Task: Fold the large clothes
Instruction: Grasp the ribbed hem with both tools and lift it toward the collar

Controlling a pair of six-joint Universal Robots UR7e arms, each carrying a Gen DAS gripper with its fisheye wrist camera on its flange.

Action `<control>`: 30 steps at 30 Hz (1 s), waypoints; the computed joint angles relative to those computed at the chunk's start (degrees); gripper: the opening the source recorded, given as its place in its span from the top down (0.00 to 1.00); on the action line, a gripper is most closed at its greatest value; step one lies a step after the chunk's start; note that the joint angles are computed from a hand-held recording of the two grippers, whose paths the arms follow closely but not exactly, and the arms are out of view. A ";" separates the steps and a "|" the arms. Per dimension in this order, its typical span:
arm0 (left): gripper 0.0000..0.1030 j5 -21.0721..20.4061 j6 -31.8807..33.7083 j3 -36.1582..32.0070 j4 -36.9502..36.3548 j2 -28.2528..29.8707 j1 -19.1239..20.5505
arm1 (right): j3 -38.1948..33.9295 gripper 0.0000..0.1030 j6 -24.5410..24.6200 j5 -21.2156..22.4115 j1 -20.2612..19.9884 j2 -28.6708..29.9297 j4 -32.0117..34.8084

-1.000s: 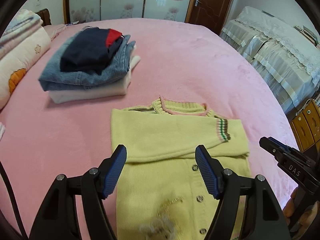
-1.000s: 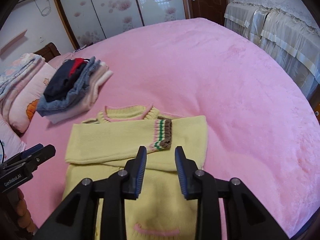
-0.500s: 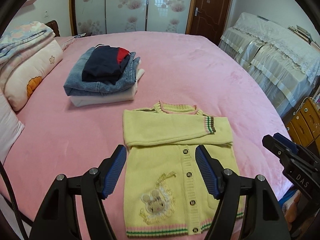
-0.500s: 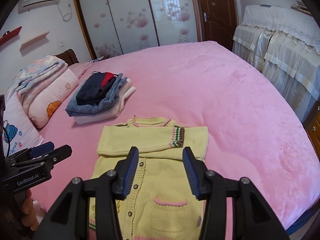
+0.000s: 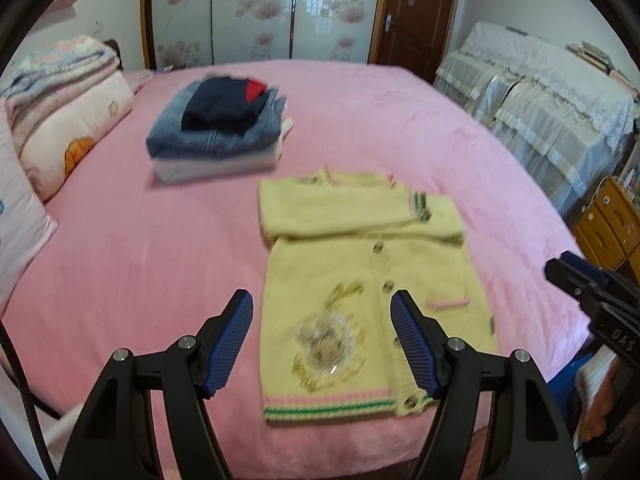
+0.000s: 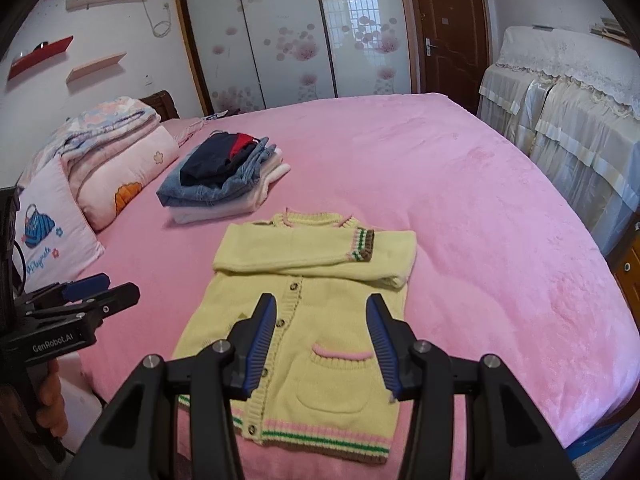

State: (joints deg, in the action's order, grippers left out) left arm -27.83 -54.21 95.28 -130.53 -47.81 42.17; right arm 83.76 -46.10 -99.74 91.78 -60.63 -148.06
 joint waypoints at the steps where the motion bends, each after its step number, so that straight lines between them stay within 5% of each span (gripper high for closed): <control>1: 0.32 -0.88 -1.05 1.20 0.06 -0.47 0.32 | 0.62 0.54 -0.55 -0.19 -0.36 -0.38 0.14; 8: 0.32 -6.01 -5.62 9.21 -3.41 -2.49 3.92 | 4.63 0.54 -5.57 -3.81 -4.09 -1.21 0.33; 17: 0.33 -14.34 -0.52 15.62 -19.80 -1.63 8.71 | 1.35 0.54 -2.50 -6.62 -8.43 1.70 8.93; 30: 0.33 -17.06 6.39 14.86 -25.99 1.32 10.75 | -1.95 0.54 -0.36 -6.04 -10.91 3.83 16.08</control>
